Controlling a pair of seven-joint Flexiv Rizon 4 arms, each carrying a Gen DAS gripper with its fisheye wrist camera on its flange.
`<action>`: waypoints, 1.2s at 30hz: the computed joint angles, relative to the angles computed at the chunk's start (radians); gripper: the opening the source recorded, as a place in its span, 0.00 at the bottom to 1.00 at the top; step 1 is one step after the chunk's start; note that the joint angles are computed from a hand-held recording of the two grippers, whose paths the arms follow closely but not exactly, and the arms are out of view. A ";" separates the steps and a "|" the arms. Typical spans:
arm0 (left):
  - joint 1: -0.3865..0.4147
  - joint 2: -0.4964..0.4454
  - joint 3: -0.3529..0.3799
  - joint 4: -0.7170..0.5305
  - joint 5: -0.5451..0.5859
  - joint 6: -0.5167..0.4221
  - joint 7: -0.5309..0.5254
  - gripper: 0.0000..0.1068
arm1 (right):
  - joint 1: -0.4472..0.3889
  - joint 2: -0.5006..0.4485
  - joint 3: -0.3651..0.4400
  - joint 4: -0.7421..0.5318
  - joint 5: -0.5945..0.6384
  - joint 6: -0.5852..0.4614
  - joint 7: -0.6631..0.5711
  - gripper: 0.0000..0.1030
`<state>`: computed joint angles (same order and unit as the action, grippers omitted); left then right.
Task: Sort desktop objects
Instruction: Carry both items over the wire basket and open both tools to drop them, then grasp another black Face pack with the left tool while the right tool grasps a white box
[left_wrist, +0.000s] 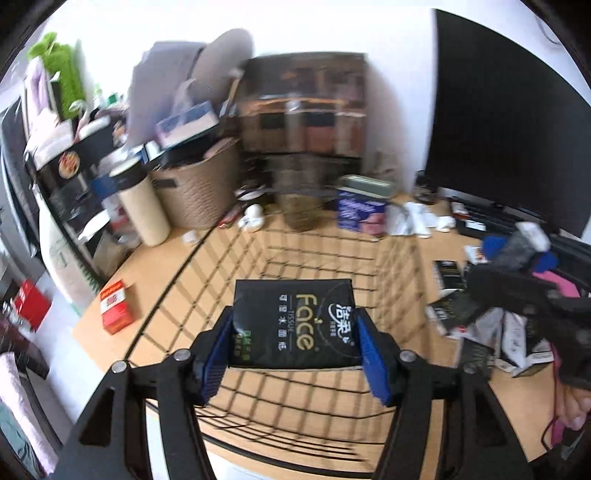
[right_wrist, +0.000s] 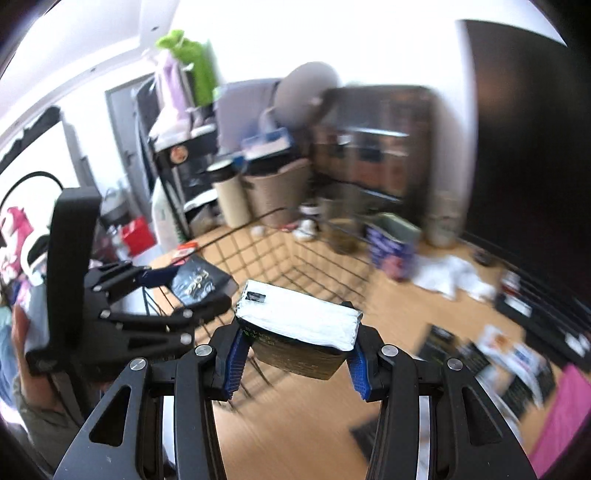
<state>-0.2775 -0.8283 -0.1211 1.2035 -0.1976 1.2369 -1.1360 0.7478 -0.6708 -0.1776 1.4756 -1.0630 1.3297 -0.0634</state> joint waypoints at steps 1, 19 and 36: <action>0.003 -0.008 0.005 -0.010 -0.004 -0.011 -0.008 0.64 | -0.026 -0.049 0.051 -0.069 0.064 -0.027 -0.080 0.44; 0.060 0.032 -0.096 0.095 -0.074 0.045 0.089 0.74 | 0.067 -0.089 -0.069 -0.079 0.209 -0.008 -0.134 0.64; -0.065 0.121 -0.192 0.285 -0.098 0.015 0.345 0.74 | 0.113 0.423 -0.132 0.612 -0.348 -0.168 0.494 0.64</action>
<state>-0.3427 -0.7077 -0.3133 1.4887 -0.2955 1.2524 -0.7912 0.8612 -0.2480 -0.3093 2.0879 -1.4109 1.1619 0.4308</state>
